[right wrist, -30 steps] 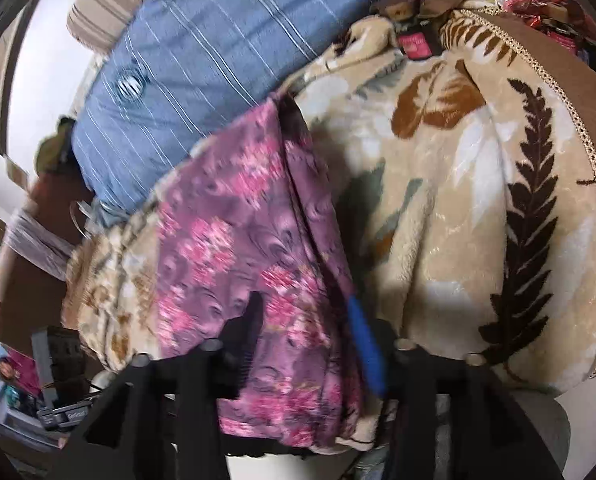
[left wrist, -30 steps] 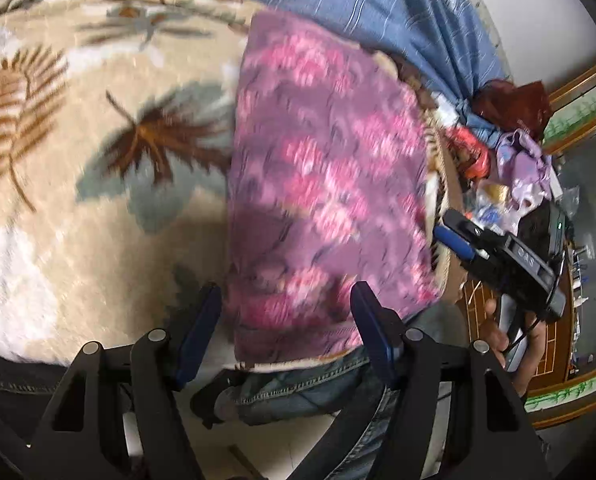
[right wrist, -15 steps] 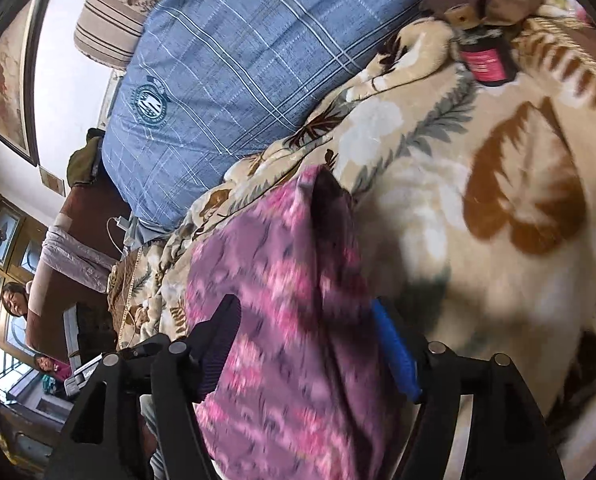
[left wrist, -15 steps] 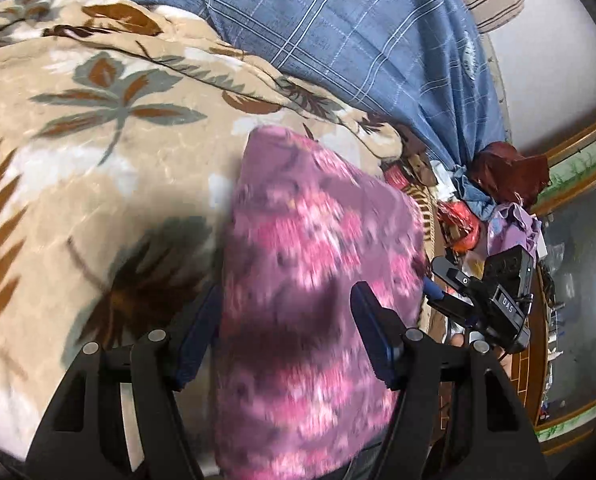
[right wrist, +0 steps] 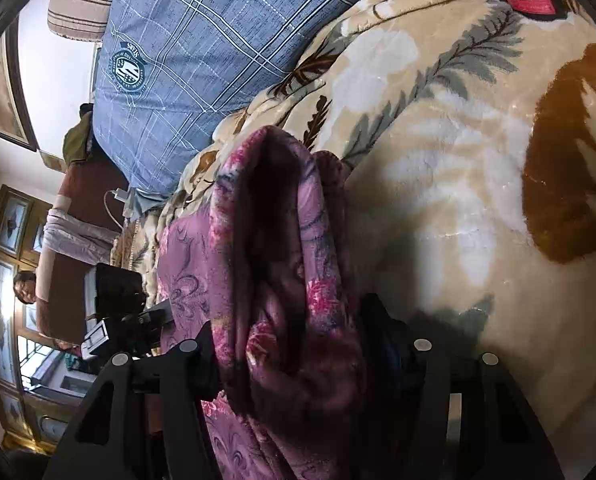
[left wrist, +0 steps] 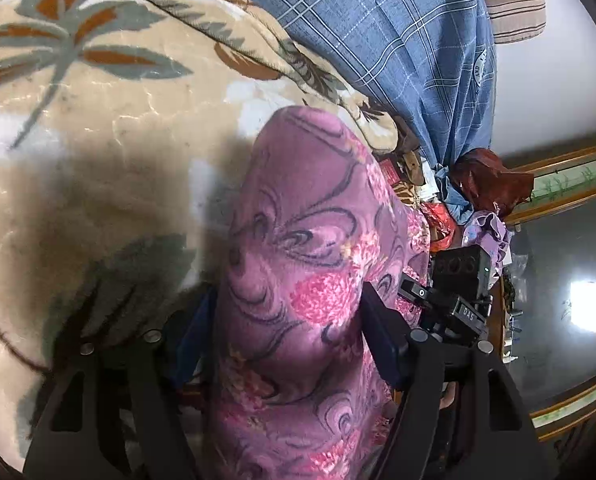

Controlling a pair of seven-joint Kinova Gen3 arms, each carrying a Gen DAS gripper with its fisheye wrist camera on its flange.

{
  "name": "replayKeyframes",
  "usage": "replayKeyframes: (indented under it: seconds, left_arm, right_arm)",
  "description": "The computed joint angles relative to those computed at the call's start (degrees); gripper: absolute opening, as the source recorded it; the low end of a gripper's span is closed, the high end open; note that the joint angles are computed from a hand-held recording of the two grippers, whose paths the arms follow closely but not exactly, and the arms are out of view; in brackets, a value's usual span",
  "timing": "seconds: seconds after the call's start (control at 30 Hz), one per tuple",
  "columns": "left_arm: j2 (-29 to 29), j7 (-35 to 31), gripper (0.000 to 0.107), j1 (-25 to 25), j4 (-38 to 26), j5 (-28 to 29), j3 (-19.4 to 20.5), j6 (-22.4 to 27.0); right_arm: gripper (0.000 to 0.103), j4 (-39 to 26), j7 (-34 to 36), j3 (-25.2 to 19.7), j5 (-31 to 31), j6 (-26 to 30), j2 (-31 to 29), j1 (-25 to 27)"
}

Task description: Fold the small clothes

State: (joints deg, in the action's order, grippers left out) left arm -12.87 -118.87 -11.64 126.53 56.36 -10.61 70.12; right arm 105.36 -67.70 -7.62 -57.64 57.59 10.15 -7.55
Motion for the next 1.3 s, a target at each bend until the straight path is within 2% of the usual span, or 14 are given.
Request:
replayKeyframes:
  seconds: [0.1, 0.17, 0.27, 0.3, 0.4, 0.47, 0.57, 0.67, 0.77, 0.9, 1.03, 1.1, 1.3]
  left_arm:
    - [1.82, -1.42, 0.070, -0.04, -0.19, 1.60, -0.28, 0.96]
    - [2.45, -1.75, 0.067, -0.50, -0.31, 2.04, -0.29, 1.68]
    - [2.14, -0.43, 0.049, -0.97, -0.26, 1.14, 0.51, 0.79]
    - [1.65, 0.23, 0.040, -1.03, -0.24, 0.91, 0.63, 0.66]
    - [-2.94, 1.52, 0.030, -0.50, -0.40, -0.21, 1.29, -0.58]
    - [-6.99, 4.38, 0.029, 0.65, -1.44, -2.31, 2.09, -1.86]
    - [-12.75, 7.76, 0.028, 2.09, -2.84, -4.75, 0.58, -0.71]
    - [-19.33, 11.55, 0.028, 3.24, -4.77, -8.33, -2.18, 2.43]
    - [-25.56, 16.15, 0.028, 4.28, -7.85, -12.64, -5.39, 6.67]
    - [-30.72, 20.97, 0.028, 6.91, -13.28, -18.19, -10.21, 12.38]
    - [-32.28, 24.69, 0.028, 11.05, -18.70, -22.53, -16.01, 16.63]
    - [-31.89, 25.66, 0.028, 13.58, -20.91, -24.26, -18.66, 17.18]
    - [-27.76, 24.62, 0.028, 23.08, -23.45, -27.27, -26.56, 13.66]
  right_arm:
    - [0.055, 0.15, 2.84, -0.15, -2.98, 1.04, 1.57, 1.03]
    - [0.048, 0.37, 3.96, -0.30, -4.35, 1.59, 2.30, 1.56]
    - [0.037, 1.28, 5.47, -0.39, -6.14, 1.92, 2.67, 2.14]
    - [0.035, 1.60, 5.61, -0.37, -6.23, 1.53, 2.13, 2.06]
    - [0.030, 1.88, 4.00, -0.29, -4.31, -0.76, -0.55, 0.57]
    - [0.027, 1.79, 2.39, -0.31, -2.96, -2.24, -2.73, -0.65]
    - [0.025, 4.11, 2.51, -0.23, -4.63, -4.54, -8.31, -2.17]
    - [0.024, 6.80, 1.02, 0.14, -5.96, -7.05, -14.83, -4.75]
    - [0.024, 8.02, -3.77, -1.27, -5.59, -10.62, -20.98, -8.34]
    - [0.024, 6.48, -10.44, -4.25, -3.26, -13.98, -24.44, -12.55]
    - [0.024, 3.03, -15.00, -6.98, -1.64, -17.10, -23.66, -16.71]
    - [0.024, 0.65, -16.90, -7.80, -0.44, -18.25, -21.71, -18.55]
    - [0.024, -7.71, -23.26, -7.33, 5.43, -19.85, -13.25, -22.88]
